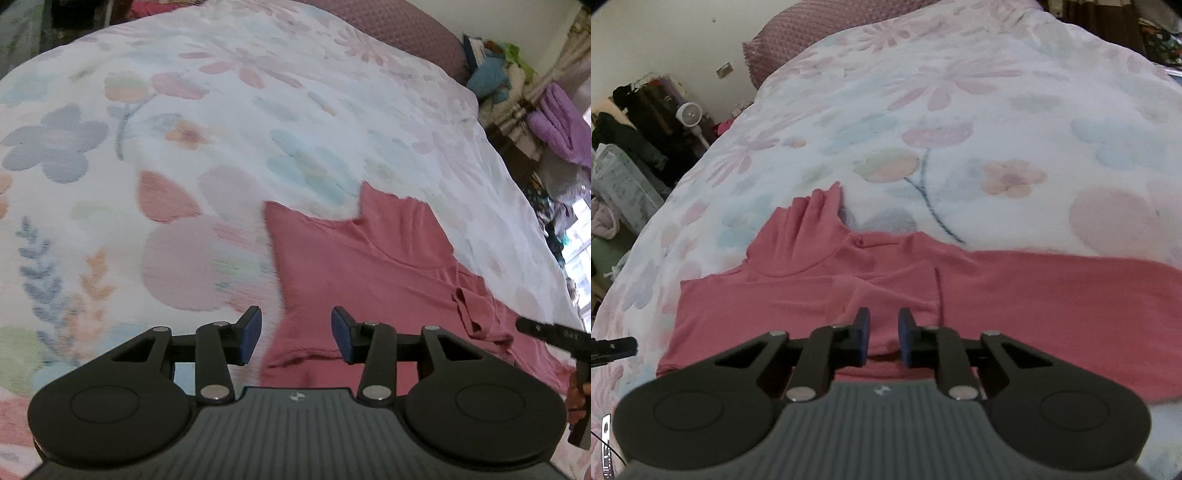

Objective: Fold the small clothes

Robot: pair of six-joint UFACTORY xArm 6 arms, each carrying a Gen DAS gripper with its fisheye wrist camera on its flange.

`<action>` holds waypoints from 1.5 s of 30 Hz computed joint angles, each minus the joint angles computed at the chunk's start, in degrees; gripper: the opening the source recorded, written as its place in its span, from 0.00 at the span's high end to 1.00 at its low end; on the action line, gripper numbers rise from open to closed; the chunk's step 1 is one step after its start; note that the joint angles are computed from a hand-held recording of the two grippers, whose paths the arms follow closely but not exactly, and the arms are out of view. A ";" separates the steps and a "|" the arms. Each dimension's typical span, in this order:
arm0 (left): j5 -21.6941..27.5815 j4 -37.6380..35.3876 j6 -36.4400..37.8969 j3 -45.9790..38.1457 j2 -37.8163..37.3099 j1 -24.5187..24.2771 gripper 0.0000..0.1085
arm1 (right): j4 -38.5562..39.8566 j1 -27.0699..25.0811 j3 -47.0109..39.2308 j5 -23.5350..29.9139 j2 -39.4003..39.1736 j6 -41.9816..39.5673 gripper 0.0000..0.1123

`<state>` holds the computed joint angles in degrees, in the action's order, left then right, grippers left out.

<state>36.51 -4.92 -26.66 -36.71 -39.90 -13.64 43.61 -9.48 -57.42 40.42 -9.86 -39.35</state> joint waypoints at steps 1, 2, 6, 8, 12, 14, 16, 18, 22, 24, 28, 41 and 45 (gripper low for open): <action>-0.19 0.38 -0.09 -0.55 0.87 -0.91 0.53 | -0.85 1.08 0.10 -1.31 0.12 0.20 0.88; -0.29 1.18 -0.22 -1.38 2.01 -2.03 0.53 | -2.05 2.14 0.13 -2.83 0.40 0.80 0.88; -0.77 3.60 -1.66 -3.83 5.31 -5.58 0.53 | -11.81 5.77 0.21 -11.92 3.24 9.85 0.92; -1.10 3.38 -1.91 -4.82 6.69 -6.78 0.53 | -15.03 6.13 -0.89 -12.14 5.81 11.85 0.92; -1.61 2.87 -1.18 -6.87 9.74 -9.03 0.53 | 3.34 3.60 -4.27 5.73 6.80 -5.72 0.93; -1.70 2.85 -1.00 -7.61 10.98 -9.82 0.53 | 8.49 2.79 -2.66 4.66 5.24 -9.47 0.92; -1.63 2.94 -1.52 -8.31 12.12 -10.46 0.53 | 6.48 3.38 -1.69 -2.73 5.51 -5.07 0.92; -2.01 3.13 -2.28 -8.69 12.91 -11.05 0.53 | 0.93 3.47 -2.34 -6.68 7.39 1.83 0.92; -1.92 4.12 -3.73 -10.13 15.30 -12.02 0.53 | -3.04 4.69 -3.92 -4.89 9.98 1.05 0.91; -1.83 4.19 -4.13 -10.76 16.30 -12.38 0.53 | -0.81 5.69 -3.16 -4.03 9.37 -3.05 0.91; -1.73 4.21 -3.75 -10.88 16.44 -12.63 0.53 | 10.18 3.64 -3.11 3.98 6.98 -13.89 0.92; -0.40 5.66 -6.59 -9.30 13.92 -12.56 0.51 | 9.47 2.62 9.21 -9.14 -2.95 -12.86 0.92; 0.10 6.40 -8.20 -8.82 12.90 -13.03 0.51 | 10.42 3.03 10.30 -15.20 -3.60 -13.49 0.90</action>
